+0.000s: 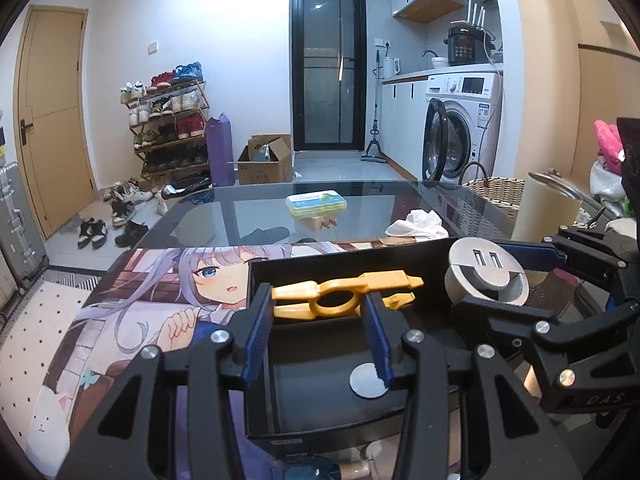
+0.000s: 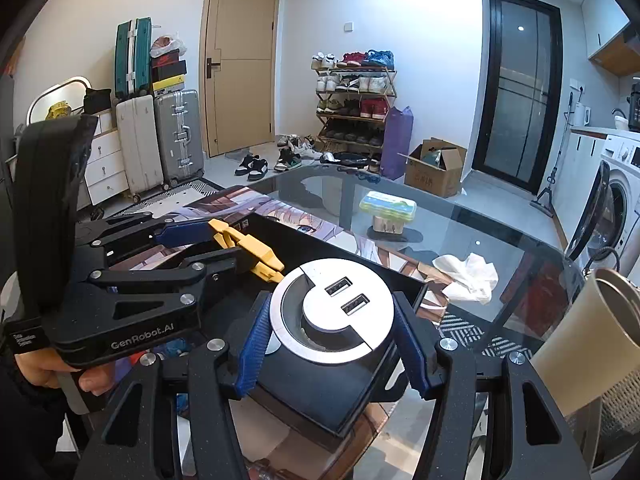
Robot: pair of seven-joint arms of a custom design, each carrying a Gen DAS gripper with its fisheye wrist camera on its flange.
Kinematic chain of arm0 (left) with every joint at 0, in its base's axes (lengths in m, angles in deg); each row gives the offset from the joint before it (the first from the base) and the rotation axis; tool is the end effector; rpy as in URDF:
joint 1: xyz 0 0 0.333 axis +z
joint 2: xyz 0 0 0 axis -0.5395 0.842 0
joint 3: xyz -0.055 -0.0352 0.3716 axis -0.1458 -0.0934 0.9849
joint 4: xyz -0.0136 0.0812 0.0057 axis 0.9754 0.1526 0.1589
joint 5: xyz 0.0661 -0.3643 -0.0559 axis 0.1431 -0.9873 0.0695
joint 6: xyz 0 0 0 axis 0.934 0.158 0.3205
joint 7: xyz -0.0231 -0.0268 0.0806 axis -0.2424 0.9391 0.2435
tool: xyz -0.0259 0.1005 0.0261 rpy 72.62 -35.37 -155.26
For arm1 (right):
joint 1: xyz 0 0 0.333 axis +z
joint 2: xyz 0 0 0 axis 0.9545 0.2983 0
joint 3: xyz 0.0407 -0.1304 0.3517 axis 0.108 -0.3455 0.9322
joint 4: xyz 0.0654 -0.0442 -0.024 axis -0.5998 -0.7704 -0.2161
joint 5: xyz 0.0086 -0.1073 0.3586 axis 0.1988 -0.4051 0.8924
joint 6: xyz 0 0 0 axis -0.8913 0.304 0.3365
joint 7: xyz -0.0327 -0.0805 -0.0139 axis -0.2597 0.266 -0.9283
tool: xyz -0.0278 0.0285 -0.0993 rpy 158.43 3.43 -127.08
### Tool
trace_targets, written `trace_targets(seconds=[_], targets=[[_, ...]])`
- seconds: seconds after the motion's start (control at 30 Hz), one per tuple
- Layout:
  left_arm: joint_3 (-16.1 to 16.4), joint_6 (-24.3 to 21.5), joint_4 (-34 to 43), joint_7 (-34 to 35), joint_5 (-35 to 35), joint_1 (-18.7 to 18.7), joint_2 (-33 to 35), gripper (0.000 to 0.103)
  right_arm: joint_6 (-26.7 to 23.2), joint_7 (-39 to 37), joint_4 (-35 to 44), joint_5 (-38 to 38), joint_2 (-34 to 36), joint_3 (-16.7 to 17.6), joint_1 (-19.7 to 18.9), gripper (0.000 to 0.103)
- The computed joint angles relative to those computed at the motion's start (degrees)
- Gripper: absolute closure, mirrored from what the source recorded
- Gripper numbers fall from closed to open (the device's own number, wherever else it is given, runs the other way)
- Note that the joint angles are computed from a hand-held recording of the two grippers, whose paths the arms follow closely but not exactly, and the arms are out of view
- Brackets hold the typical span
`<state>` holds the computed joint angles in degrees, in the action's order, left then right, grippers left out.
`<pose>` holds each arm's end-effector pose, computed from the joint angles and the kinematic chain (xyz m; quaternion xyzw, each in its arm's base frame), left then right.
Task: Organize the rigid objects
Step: 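Carry the USB hub with the right tool while the left tool carries the tongs over the black box, then lower the hub into the box and open the right tool while the left tool releases the tongs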
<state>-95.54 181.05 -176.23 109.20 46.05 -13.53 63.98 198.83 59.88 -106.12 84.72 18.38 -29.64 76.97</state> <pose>0.7199 -0.1124 0.2886 -0.3989 0.7650 -0.4498 0.2312 0.6764 0.1009 0.2983 -0.6919 0.5533 -0.3162 0.3393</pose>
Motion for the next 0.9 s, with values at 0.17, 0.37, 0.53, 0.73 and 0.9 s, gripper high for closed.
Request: trace_targets(seconds=[0.17, 0.37, 0.53, 0.73, 0.9], targets=[[-1.94, -1.80, 0.87, 0.72, 1.13, 0.93, 1.04, 0.060, -0.56, -1.31, 1.42, 0.91, 1.25, -1.43, 1.32, 0.044], [-4.78, -5.24, 0.56, 4.67, -0.89, 2.22, 1.59, 0.060, 0.71, -2.90, 1.84, 1.64, 2.32, -1.50, 1.29, 0.044], [-5.61, -6.19, -0.46, 8.59, -3.51, 2.47, 1.34, 0.060, 1.30, -2.35, 1.07, -0.56, 2.12, 0.34, -0.67, 0.044], [-5.11, -5.21, -2.34, 12.34, -7.73, 2.09, 0.32, 0.058, 2.24, -2.69, 0.39, -0.80, 1.88, -0.64, 0.24, 0.043], [-7.16, -5.68, -3.14, 14.19, -8.58, 3.75, 0.73, 0.036, 4.67, -1.30, -0.94, -2.33, 1.58, 0.69, -1.31, 0.022]])
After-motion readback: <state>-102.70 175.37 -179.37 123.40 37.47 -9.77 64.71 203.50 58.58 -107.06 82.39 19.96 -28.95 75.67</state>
